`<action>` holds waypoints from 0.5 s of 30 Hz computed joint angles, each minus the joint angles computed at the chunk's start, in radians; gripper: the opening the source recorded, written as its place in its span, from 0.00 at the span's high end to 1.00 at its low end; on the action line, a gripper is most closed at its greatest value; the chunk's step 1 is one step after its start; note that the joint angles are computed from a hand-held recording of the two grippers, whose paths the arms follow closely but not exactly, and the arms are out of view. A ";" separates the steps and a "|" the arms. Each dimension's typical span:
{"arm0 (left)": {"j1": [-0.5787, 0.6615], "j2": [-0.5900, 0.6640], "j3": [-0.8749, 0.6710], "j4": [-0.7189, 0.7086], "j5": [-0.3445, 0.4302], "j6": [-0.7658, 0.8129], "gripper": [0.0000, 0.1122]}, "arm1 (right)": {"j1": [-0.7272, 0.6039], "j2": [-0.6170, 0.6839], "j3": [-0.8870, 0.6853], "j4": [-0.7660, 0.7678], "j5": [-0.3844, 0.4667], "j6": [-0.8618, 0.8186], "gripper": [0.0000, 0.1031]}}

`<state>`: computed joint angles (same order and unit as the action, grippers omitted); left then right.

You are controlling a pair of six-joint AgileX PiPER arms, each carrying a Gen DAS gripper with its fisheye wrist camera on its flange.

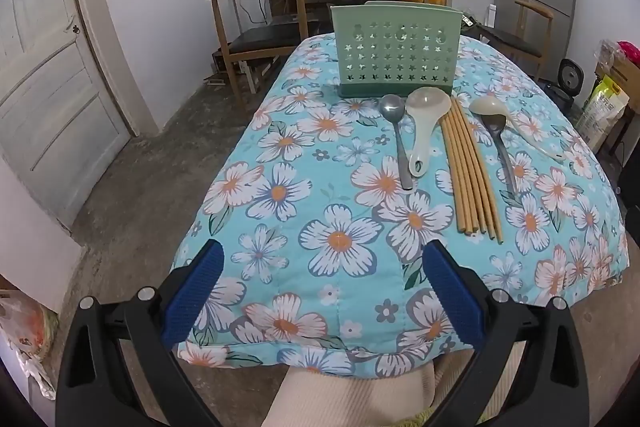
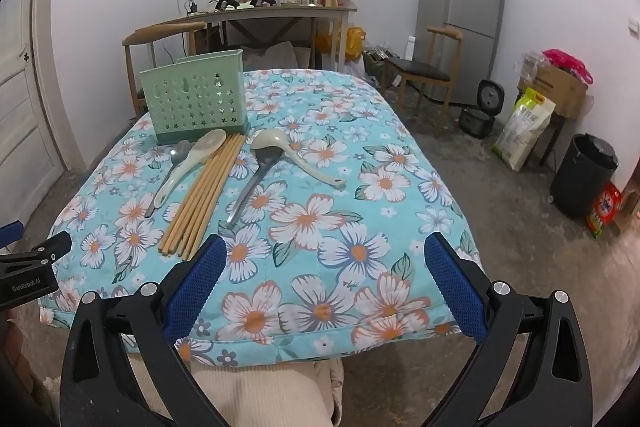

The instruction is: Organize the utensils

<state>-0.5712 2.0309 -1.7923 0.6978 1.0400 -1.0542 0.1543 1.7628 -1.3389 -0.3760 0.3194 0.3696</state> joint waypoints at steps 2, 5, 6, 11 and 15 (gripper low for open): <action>0.000 0.001 -0.003 -0.002 0.001 0.003 0.13 | 0.001 0.001 -0.001 -0.002 0.000 0.001 0.08; 0.002 0.001 -0.001 -0.002 -0.001 0.005 0.13 | 0.001 0.001 -0.002 0.001 0.001 0.000 0.08; 0.001 0.001 -0.004 -0.002 0.002 0.005 0.13 | 0.001 0.000 0.000 -0.004 -0.001 0.005 0.08; 0.003 -0.001 0.002 -0.001 -0.004 0.006 0.13 | 0.003 0.002 -0.002 -0.009 0.000 0.010 0.08; 0.004 -0.004 0.007 -0.002 -0.008 0.008 0.13 | 0.005 0.011 -0.021 0.005 0.012 -0.002 0.08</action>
